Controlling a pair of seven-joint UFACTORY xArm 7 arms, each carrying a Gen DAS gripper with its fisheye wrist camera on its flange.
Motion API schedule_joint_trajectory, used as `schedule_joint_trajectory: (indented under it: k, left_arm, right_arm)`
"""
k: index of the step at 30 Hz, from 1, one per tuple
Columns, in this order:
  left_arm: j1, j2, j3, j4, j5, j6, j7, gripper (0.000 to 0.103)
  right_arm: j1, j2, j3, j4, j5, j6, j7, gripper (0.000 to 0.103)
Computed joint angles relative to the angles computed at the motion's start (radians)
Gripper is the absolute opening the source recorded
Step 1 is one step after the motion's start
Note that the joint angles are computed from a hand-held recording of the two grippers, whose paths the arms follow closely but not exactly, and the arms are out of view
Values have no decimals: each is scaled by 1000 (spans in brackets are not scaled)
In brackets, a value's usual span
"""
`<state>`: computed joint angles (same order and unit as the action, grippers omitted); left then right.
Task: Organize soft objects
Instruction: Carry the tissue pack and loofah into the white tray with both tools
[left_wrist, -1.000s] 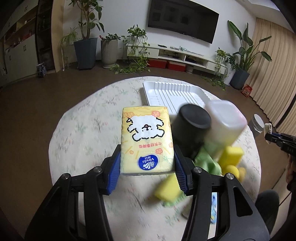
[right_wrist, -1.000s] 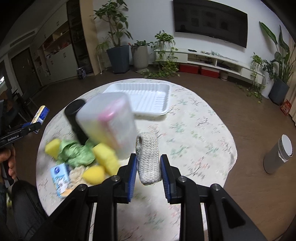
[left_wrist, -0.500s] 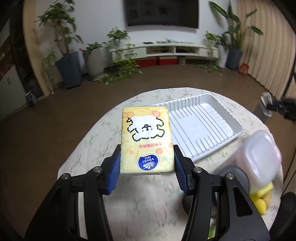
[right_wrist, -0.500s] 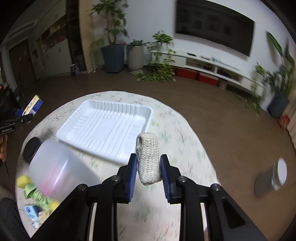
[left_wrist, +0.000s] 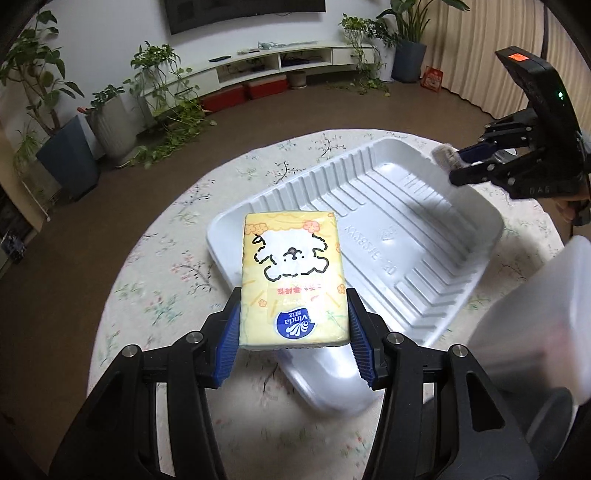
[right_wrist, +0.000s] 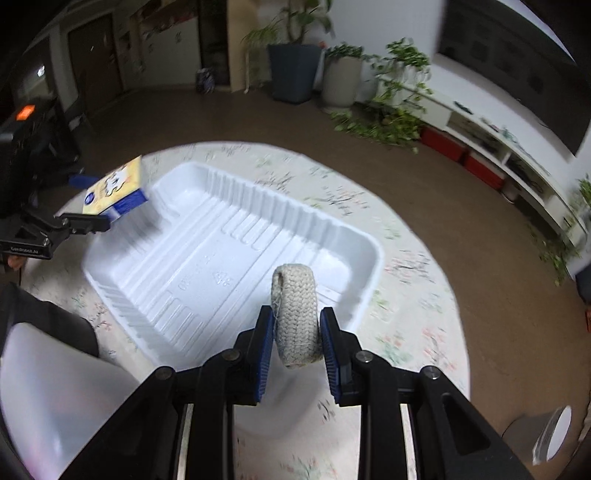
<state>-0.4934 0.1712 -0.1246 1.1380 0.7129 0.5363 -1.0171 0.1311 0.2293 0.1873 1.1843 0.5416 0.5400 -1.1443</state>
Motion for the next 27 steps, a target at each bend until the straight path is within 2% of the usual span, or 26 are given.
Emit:
schedule_joint_trajectory:
  k: [9, 15, 18, 20, 21, 24, 27]
  left_arm:
    - [-5, 72, 22, 25, -42, -46, 63, 51]
    - [-29, 92, 39, 51, -31, -20, 62, 51]
    - [-31, 91, 38, 49, -36, -23, 68, 52]
    - [-24, 92, 34, 51, -60, -27, 91, 54]
    - [-28, 92, 33, 55, -60, -17, 100, 57]
    - [-44, 108, 34, 84, -50, 29, 120, 60]
    - [-45, 110, 37, 82, -52, 21, 117, 61]
  right_arm:
    - [49, 114, 10, 70, -143, -28, 103, 28]
    - [37, 134, 24, 66, -185, -57, 137, 29]
    - [22, 129, 38, 53, -173, -73, 130, 34]
    - [13, 129, 46, 54, -160, -69, 127, 55]
    - [7, 126, 50, 52, -150, -69, 121, 57]
    - [7, 121, 53, 42, -143, -89, 109, 58]
    - [10, 116, 53, 32, -146, -100, 108, 58]
